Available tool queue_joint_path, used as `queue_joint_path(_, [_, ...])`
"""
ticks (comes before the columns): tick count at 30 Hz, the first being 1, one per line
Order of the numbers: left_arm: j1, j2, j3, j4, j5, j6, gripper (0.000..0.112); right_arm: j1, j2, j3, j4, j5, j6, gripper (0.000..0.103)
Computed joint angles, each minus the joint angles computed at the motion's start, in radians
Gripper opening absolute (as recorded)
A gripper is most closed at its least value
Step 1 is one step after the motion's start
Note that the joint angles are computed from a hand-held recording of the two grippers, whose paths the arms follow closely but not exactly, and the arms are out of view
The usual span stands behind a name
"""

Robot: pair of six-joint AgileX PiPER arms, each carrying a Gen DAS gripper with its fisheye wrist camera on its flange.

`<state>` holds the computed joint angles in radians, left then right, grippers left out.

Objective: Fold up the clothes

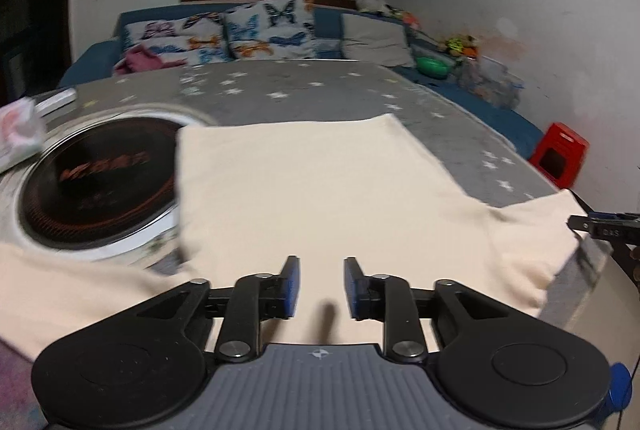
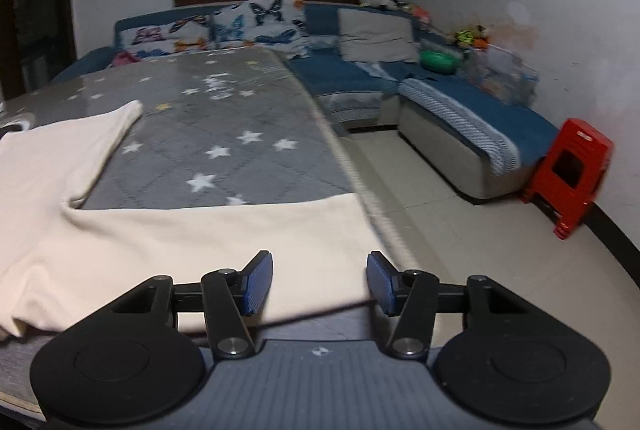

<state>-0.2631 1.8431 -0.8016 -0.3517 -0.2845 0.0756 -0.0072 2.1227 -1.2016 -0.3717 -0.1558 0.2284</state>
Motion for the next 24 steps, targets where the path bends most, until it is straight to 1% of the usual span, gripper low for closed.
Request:
queue_joint_path(1, [-0.016,0.005,-0.014,-0.005,0.006,0.011,0.033,-0.005,-0.004,0.011,0.075,-0.011,-0.070,0.051])
queue_joint_path(2, [-0.031,0.010,-0.028,-0.013,0.013,0.025,0.033,-0.011,-0.008,0.020,0.113,-0.019,-0.100,0.051])
queue_joint_path(3, [-0.043,0.015,-0.041,-0.006,0.020,0.024,0.033,-0.018,-0.012,0.025,0.115,-0.022,-0.090,0.051])
queue_joint_path(5, [-0.067,0.030,-0.074,0.015,0.041,0.015,0.033,-0.031,-0.010,0.023,0.059,-0.014,-0.023,0.047])
queue_joint_path(8, [-0.107,0.057,-0.122,0.007,0.065,0.039,0.033,-0.051,-0.005,0.025,-0.040,-0.018,0.096,0.045])
queue_joint_path(11, [-0.140,0.089,-0.172,0.005,0.090,0.053,0.033,-0.062,-0.003,0.026,-0.097,-0.031,0.167,0.036])
queue_joint_path(13, [-0.161,0.113,-0.206,-0.038,0.107,0.099,0.033,-0.067,0.000,0.025,-0.156,-0.043,0.230,0.032])
queue_joint_path(14, [-0.170,0.124,-0.222,-0.062,0.116,0.125,0.034,-0.067,0.001,0.024,-0.160,-0.048,0.233,0.031])
queue_joint_path(16, [-0.184,0.146,-0.251,-0.119,0.126,0.188,0.037,-0.070,0.001,0.027,-0.176,-0.057,0.248,0.022])
queue_joint_path(18, [-0.198,0.164,-0.276,-0.195,0.137,0.267,0.038,-0.075,-0.001,0.031,-0.205,-0.066,0.278,0.016])
queue_joint_path(20, [-0.205,0.183,-0.303,-0.213,0.152,0.291,0.038,-0.083,-0.006,0.030,-0.279,-0.073,0.356,0.014])
queue_joint_path(21, [-0.210,0.190,-0.311,-0.231,0.156,0.312,0.038,-0.088,-0.010,0.032,-0.305,-0.080,0.383,0.011])
queue_joint_path(24, [-0.223,0.209,-0.330,-0.252,0.161,0.349,0.038,-0.097,-0.040,0.049,-0.343,-0.110,0.421,0.009])
